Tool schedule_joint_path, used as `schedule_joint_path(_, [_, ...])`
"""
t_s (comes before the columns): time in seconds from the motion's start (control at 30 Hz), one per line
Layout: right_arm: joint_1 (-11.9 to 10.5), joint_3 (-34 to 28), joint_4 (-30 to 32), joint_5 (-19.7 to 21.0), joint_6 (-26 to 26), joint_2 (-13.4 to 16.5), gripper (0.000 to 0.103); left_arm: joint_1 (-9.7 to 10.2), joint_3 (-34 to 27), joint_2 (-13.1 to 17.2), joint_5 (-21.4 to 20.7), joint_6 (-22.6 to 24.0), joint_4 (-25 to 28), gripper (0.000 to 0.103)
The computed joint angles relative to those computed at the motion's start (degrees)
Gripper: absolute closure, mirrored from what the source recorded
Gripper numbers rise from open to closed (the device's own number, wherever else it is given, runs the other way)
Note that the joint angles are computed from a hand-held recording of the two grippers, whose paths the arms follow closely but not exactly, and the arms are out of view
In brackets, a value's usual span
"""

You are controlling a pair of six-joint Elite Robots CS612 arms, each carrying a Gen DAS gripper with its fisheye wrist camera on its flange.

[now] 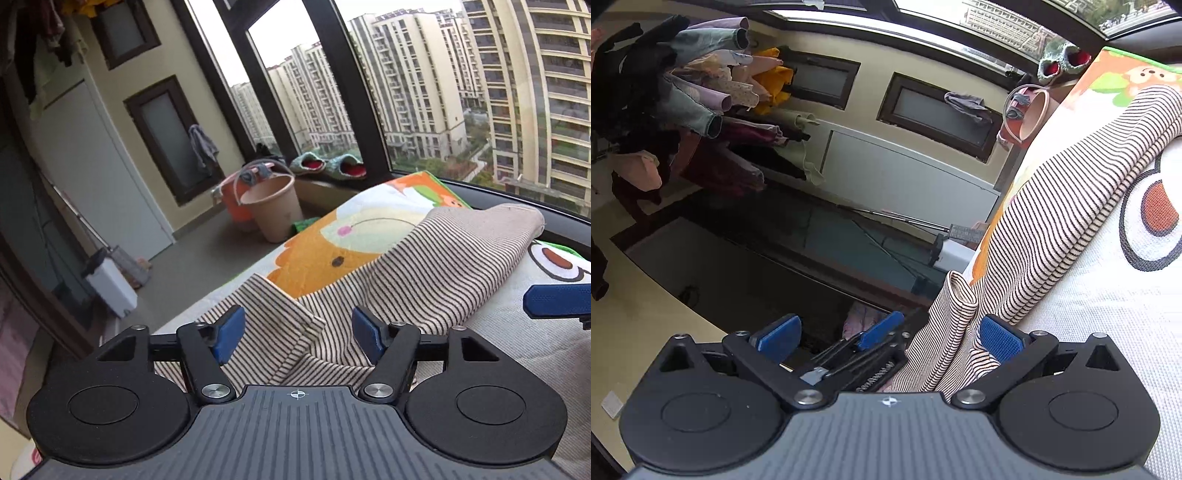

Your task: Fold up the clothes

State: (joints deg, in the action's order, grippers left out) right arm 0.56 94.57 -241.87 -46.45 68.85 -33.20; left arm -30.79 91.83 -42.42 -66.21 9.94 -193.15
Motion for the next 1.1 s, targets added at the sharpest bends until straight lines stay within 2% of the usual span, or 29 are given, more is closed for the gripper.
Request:
schedule_joint_path(0.13, [0.1, 0.1, 1.3, 0.4, -0.8, -0.1, 0.000, -0.23, -2.2, 2.7, 3.8, 2.8, 0.4, 0.033])
schedule_joint_path(0.2, [0.1, 0.1, 1.7, 0.7, -1.1, -0.2, 0.000, 0.34, -2.9, 3.1, 3.8, 0.7, 0.9, 0.027])
schedule_joint_path(0.23, [0.1, 0.2, 1.9, 0.8, -1.2, -0.2, 0.000, 0.60, -3.2, 3.2, 3.9, -0.5, 1.3, 0.033])
schedule_joint_path(0.27, [0.0, 0.2, 2.0, 0.8, -1.2, -0.2, 0.000, 0.81, -3.2, 3.0, 4.0, -2.2, 1.6, 0.062])
schedule_joint_path(0.3, [0.0, 0.3, 2.0, 0.8, -1.1, -0.2, 0.000, 1.11, -2.7, 2.4, 3.5, -4.1, 1.9, 0.088])
schedule_joint_path(0.33, [0.0, 0.3, 2.1, 0.7, -1.0, -0.2, 0.000, 1.30, -2.2, 1.9, 3.1, -5.0, 1.6, 0.092])
schedule_joint_path(0.47, [0.0, 0.5, 2.4, 0.5, -0.3, -0.1, 0.000, 1.52, 1.2, -0.8, 1.5, -4.8, -2.2, 0.093])
schedule_joint_path(0.57, [0.0, 0.6, 2.1, 0.2, -0.2, -0.1, 0.000, 1.63, 3.9, -3.5, -1.2, -9.3, -2.8, 0.093])
schedule_joint_path(0.67, [0.0, 0.6, 2.1, 0.0, -0.1, -0.1, 0.000, 1.26, 5.5, -5.1, -3.2, -11.0, -2.9, 0.093])
schedule_joint_path(0.73, [0.1, 0.7, 2.4, -0.2, -0.4, -0.1, 0.000, 1.26, 5.7, -5.7, -5.7, -13.7, -0.3, 0.090])
schedule_joint_path(0.8, [0.1, 0.9, 3.0, -0.5, -0.8, -0.3, 0.000, 1.78, 6.0, -6.1, -10.0, -18.8, 2.0, 0.071])
schedule_joint_path(0.83, [0.1, 1.0, 3.3, -0.6, -1.2, -0.3, 0.000, 2.44, 6.8, -6.4, -14.0, -22.6, 1.7, 0.065])
schedule_joint_path(0.9, [0.2, 1.1, 4.3, -0.8, -1.9, -0.5, 0.000, 3.76, 8.4, -6.8, -21.7, -29.8, 0.1, 0.037])
schedule_joint_path(0.93, [0.2, 1.2, 4.8, -0.8, -2.4, -0.5, 0.000, 4.08, 10.0, -7.2, -23.8, -31.3, -2.2, 0.031])
schedule_joint_path(0.97, [0.2, 1.3, 5.5, -1.0, -2.9, -0.6, 0.000, 4.40, 11.5, -7.5, -25.9, -33.0, -4.5, 0.015])
schedule_joint_path(1.0, [0.3, 1.5, 6.2, -1.1, -3.6, -0.7, 0.000, 4.71, 13.1, -7.8, -27.7, -34.5, -7.1, 0.007])
schedule_joint_path(1.1, [0.6, 1.9, 9.0, -1.5, -6.6, -1.3, 0.000, 5.51, 17.9, -8.2, -30.6, -36.7, -15.6, 0.007])
